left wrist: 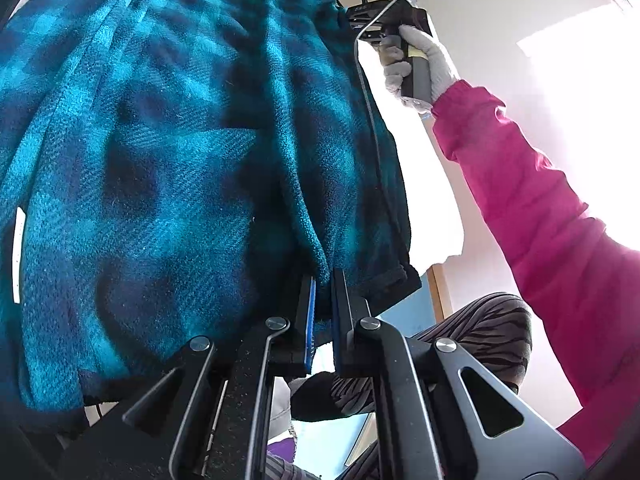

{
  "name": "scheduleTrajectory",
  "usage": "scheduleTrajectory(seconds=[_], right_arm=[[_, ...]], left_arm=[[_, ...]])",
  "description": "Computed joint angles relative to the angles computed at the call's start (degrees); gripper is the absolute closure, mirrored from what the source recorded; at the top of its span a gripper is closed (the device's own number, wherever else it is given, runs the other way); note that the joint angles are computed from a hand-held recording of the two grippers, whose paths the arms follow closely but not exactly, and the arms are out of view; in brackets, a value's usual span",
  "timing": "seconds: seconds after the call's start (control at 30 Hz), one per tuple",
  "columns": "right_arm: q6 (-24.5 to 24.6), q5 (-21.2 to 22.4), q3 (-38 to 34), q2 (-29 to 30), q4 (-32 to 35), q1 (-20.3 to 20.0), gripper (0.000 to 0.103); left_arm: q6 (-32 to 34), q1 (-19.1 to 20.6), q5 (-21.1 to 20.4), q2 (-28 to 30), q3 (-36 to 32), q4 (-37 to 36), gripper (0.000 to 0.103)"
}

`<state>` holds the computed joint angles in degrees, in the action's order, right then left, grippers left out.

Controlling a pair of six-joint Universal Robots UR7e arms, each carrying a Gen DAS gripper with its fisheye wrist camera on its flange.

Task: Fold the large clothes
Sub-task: 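Open both tools and release the folded side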

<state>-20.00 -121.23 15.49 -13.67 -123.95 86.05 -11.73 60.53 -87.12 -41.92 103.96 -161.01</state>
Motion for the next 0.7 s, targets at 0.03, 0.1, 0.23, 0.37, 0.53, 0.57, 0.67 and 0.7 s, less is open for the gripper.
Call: scheduleTrajectory(seconds=[0.03,0.1,0.23,0.37,0.53,0.57,0.67,0.7], right_arm=[[-0.1,0.9,4.3,-2.3,-2.7,-0.1,0.082],[-0.7,1.7,13.1,-7.1,-8.0,0.2,0.074],[-1.0,4.1,29.8,-18.0,-15.7,0.9,0.073],[0.4,10.8,47.6,-31.1,-21.6,1.8,0.068],[1.5,15.3,68.2,-45.0,-26.6,3.2,0.059],[2.1,16.0,72.5,-47.6,-27.2,3.4,0.058],[3.4,18.4,83.6,-54.0,-29.1,3.6,0.057],[4.5,20.6,87.1,-56.0,-29.5,3.1,0.054]], left_arm=[[0.1,-0.1,0.2,0.0,0.0,0.0,0.099],[0.2,-0.1,0.1,-0.2,0.1,-0.2,0.099],[0.1,0.1,-1.0,-1.3,0.0,0.8,0.098],[1.1,-0.2,0.0,-2.7,0.5,1.1,0.070],[0.7,1.0,-1.8,-3.7,0.4,1.7,0.068],[0.3,1.3,-1.7,-3.6,0.1,2.0,0.068],[-1.2,2.7,-3.4,-2.7,-1.4,2.9,0.068],[-1.7,2.9,-3.8,-2.4,-1.6,2.9,0.068]])
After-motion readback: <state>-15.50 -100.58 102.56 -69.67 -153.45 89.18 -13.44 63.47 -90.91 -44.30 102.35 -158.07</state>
